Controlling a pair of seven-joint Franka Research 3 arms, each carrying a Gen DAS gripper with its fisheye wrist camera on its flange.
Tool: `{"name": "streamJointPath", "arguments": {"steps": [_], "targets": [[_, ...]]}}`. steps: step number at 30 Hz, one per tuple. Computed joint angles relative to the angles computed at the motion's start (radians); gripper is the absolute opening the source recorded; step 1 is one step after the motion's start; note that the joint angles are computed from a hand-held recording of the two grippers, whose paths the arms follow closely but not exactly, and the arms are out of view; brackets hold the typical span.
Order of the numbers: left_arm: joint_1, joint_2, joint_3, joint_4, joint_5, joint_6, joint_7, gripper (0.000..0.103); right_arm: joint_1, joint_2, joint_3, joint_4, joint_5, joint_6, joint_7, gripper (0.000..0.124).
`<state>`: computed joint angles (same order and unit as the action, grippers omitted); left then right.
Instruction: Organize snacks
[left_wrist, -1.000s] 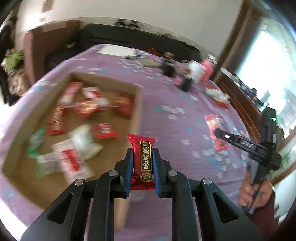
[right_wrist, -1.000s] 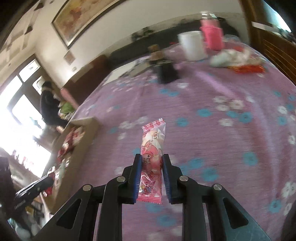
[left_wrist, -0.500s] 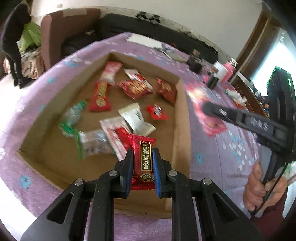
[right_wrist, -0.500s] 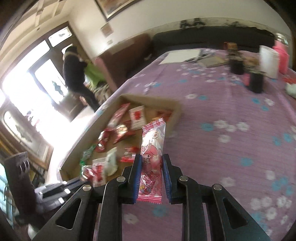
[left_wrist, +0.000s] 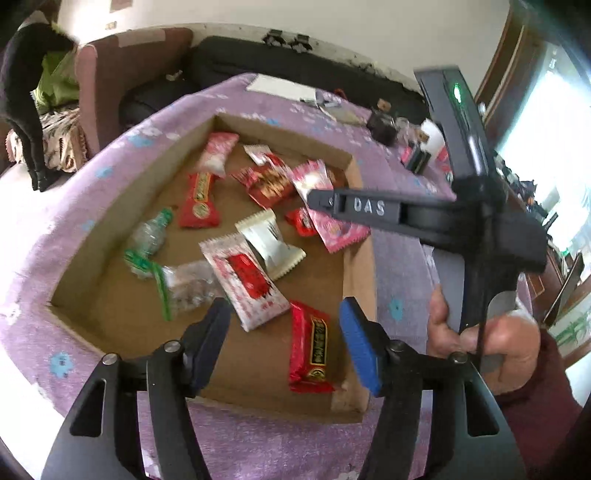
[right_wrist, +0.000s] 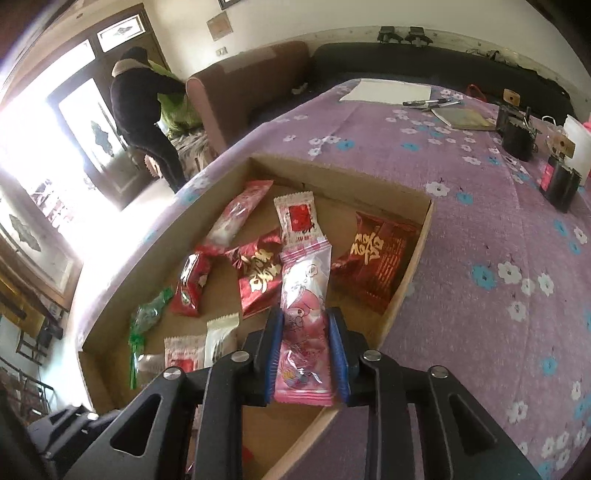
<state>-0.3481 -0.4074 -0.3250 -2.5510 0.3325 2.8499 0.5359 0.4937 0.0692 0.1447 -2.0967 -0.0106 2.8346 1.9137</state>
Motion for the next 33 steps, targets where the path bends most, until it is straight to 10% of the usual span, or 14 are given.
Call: {"name": "streamJointPath", "arguments": {"steps": [10,18,33], "targets": [[0.164,-0.11,-0.156,0.003,0.196,-0.078,-0.248,0.061,-0.038,-0.112,0.005,-0.104,-0.204,0.106,0.196,0.056],[0.251,-0.187,-0.333,0.093,0.46,-0.413,-0.497,0.087,-0.212,-0.276,0.149,-0.236,-0.491,0.133,0.482,0.074],[0.038,-0.049,-0.174,0.163,0.45,-0.575,-0.476,0.089,-0.408,-0.487,0.421,-0.347,-0.771,0.032,0.697,0.087]]}}
